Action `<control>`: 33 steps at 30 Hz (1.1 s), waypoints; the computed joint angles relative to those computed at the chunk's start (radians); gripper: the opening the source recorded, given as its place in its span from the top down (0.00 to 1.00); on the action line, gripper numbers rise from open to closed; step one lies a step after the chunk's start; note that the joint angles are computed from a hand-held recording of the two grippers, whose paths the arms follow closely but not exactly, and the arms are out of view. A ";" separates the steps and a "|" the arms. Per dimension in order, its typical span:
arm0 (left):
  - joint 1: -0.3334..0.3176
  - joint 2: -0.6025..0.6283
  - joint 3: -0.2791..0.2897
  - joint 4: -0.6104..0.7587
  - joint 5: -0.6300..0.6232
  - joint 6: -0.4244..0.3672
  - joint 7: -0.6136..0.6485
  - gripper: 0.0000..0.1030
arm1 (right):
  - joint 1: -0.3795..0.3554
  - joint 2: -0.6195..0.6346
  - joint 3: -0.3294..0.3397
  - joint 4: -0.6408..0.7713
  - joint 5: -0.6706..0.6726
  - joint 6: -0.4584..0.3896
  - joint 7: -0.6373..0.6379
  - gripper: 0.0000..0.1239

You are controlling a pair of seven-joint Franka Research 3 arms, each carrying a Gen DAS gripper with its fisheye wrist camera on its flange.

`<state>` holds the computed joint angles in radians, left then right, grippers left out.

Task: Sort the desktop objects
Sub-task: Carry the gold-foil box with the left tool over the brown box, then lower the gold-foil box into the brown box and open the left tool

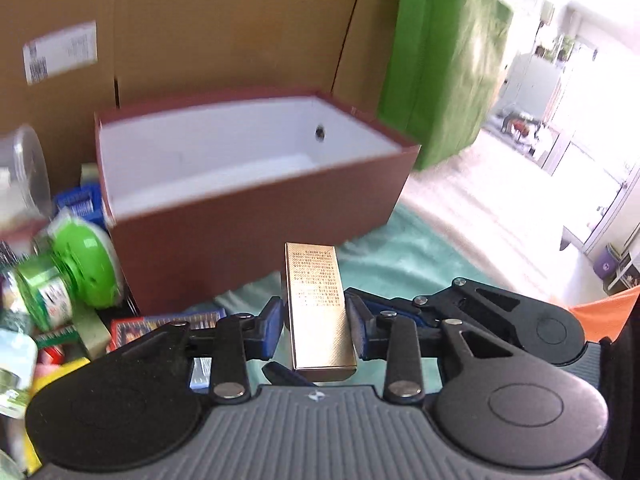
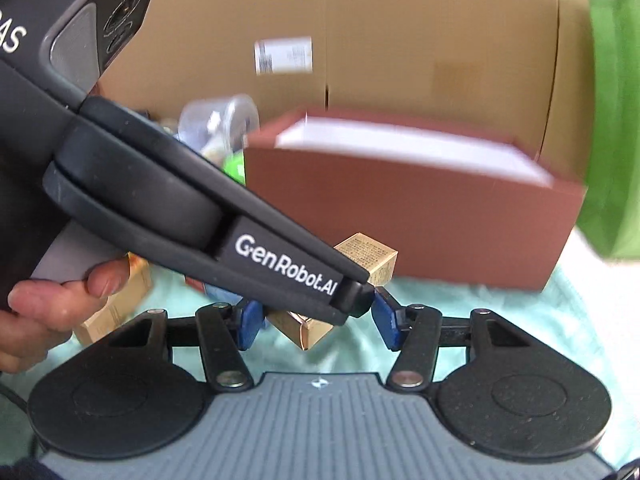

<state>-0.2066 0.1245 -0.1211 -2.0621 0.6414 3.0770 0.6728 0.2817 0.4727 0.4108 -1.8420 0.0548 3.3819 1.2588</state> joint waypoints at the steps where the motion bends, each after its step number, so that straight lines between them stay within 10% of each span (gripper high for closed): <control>1: -0.022 -0.012 0.030 0.005 0.070 0.004 -0.062 0.64 | -0.043 0.004 0.044 -0.002 -0.038 0.025 -0.005 0.55; 6: -0.011 -0.027 0.055 0.084 0.299 -0.036 -0.253 0.64 | -0.031 0.041 0.049 0.091 -0.079 0.074 -0.041 0.55; 25: 0.064 0.197 0.038 0.308 -0.122 -0.113 0.125 0.66 | 0.049 0.453 0.098 0.829 0.065 -0.451 -0.217 0.54; 27: 0.062 0.200 0.044 0.303 -0.125 -0.090 0.132 0.56 | 0.066 0.459 0.069 0.848 0.096 -0.457 -0.229 0.54; 29: 0.070 0.193 0.045 0.274 -0.139 -0.028 0.140 0.23 | 0.085 0.446 0.027 0.838 0.133 -0.443 -0.228 0.51; 33: -0.095 0.170 0.257 0.231 0.019 0.076 -0.078 0.15 | 0.059 0.470 0.060 0.855 0.143 -0.417 -0.217 0.36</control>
<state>-0.3016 0.2950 0.1355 -1.8309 0.6605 3.1528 0.5948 0.3408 0.9431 0.4705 -0.9873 0.1980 2.9653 1.0413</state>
